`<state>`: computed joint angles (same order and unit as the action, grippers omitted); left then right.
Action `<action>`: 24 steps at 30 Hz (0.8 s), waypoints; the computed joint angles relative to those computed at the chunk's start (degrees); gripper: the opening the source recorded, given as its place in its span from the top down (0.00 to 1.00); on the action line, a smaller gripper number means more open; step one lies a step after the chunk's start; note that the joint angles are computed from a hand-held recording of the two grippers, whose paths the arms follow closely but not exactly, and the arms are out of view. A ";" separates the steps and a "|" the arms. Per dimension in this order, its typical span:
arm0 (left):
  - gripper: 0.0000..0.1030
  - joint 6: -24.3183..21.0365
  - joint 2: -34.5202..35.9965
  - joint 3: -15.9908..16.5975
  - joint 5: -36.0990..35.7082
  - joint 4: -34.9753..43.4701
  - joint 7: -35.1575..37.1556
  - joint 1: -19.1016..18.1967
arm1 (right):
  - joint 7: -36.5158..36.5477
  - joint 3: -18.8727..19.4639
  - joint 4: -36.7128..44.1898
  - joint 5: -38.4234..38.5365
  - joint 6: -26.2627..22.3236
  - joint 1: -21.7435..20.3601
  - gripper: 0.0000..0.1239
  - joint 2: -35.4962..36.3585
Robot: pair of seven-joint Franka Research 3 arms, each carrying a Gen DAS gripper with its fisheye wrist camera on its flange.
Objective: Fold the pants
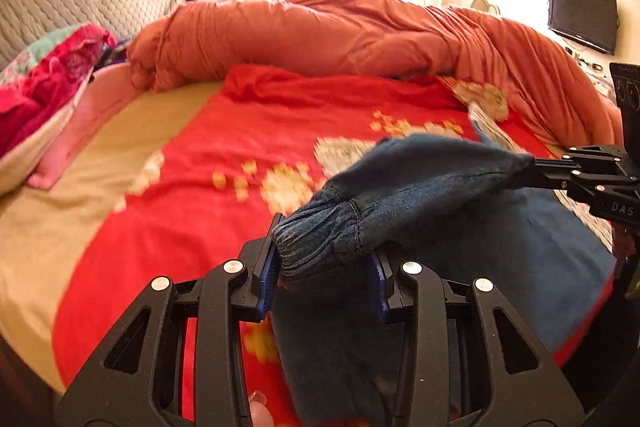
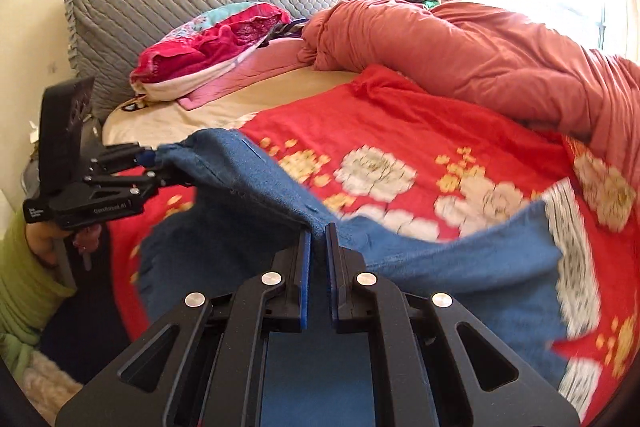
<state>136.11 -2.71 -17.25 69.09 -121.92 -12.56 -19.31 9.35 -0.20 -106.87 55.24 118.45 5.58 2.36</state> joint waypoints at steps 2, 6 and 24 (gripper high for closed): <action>0.71 -0.32 -0.65 -0.65 -1.52 -0.80 1.07 -0.75 | -0.18 -0.59 -3.14 0.13 -1.34 -0.52 0.95 -2.63; 0.71 -1.50 -1.98 -1.84 -4.47 -2.33 4.13 -1.94 | -0.34 -1.92 -9.04 -0.21 -2.80 -0.73 0.95 -7.25; 0.55 -0.02 -5.66 -2.22 -17.60 -8.72 8.94 -2.65 | 1.17 -2.74 -22.12 -7.95 -1.44 2.02 0.92 -14.98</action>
<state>136.08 -8.37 -19.47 51.48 -130.65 -3.62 -21.96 10.52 -2.95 -128.98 47.29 117.01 7.60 -12.62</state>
